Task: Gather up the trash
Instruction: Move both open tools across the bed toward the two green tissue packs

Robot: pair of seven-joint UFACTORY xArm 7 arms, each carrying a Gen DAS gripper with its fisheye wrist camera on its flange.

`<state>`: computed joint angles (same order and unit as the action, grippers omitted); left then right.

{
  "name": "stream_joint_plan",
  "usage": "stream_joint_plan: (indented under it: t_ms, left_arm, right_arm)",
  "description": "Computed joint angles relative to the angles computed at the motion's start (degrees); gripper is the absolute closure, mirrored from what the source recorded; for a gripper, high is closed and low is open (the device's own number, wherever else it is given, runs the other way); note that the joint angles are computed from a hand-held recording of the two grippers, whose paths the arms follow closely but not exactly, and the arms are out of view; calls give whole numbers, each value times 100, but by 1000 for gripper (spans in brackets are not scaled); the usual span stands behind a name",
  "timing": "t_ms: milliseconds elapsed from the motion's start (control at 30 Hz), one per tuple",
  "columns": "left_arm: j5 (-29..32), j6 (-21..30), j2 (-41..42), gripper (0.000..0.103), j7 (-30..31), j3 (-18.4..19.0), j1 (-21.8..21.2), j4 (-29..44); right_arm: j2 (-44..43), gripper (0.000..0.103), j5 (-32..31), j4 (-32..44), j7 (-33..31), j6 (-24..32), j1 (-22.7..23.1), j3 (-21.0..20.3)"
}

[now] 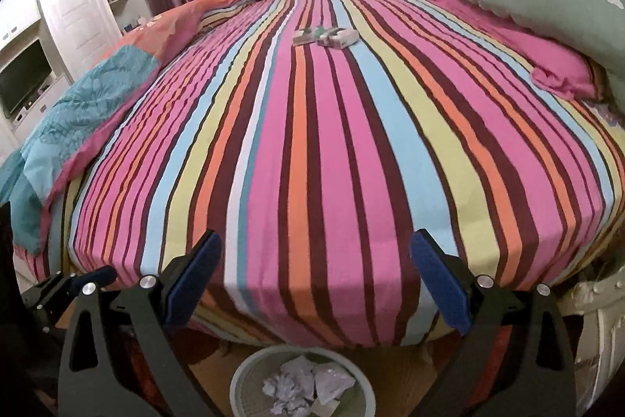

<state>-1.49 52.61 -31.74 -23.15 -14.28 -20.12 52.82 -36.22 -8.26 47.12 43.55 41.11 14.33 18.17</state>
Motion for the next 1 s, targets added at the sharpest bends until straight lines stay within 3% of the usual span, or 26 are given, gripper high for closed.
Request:
stream_joint_plan:
  t_ms: [567, 1000]
  left_arm:
    - [153, -607, 1642, 17, 246, 276, 234, 1251]
    - [644, -656, 3379, 17, 534, 463, 217, 2930]
  right_arm:
    - [1063, 10, -339, 707, -758, -193, -343, -411]
    - [2331, 10, -640, 1762, -1280, -426, -423, -733]
